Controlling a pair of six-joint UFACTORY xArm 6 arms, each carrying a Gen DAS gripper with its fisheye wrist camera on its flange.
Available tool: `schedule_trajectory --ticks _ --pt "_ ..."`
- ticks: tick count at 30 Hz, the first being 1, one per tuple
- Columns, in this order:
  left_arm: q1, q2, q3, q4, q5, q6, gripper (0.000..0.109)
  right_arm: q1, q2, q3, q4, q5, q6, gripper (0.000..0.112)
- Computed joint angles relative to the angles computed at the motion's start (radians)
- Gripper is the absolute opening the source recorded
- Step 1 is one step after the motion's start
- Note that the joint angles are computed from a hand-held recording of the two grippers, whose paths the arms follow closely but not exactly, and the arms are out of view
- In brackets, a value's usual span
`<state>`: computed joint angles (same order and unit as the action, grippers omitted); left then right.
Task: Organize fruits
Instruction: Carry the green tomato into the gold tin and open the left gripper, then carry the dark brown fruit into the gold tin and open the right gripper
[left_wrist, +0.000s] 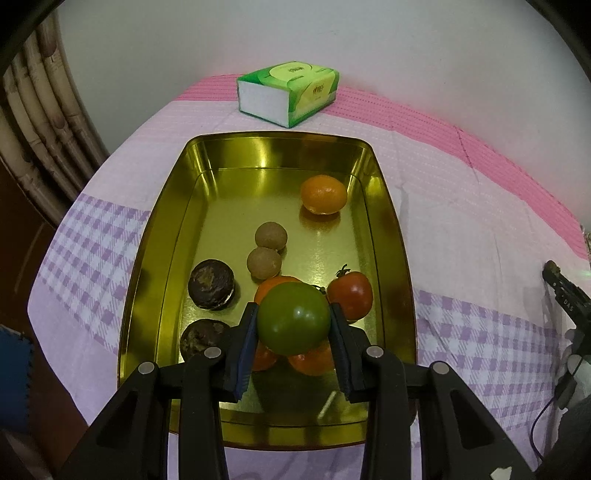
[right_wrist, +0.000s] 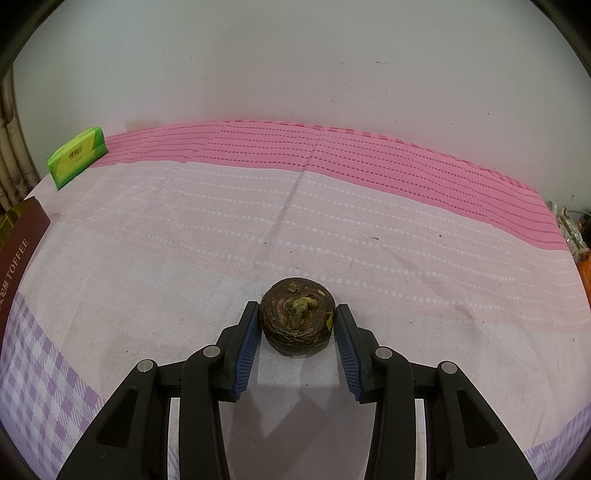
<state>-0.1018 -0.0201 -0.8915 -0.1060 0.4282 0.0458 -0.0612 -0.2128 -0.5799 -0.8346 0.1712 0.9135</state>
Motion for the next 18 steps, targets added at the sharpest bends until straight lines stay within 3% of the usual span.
schedule_trajectory --ticks 14,18 --pt "-0.007 -0.001 -0.002 0.007 0.006 0.003 0.034 -0.008 0.004 0.004 0.017 -0.012 -0.015 0.043" --pt "-0.002 -0.007 -0.002 0.005 0.014 -0.001 0.040 -0.004 -0.001 0.006 0.019 -0.007 -0.014 0.043"
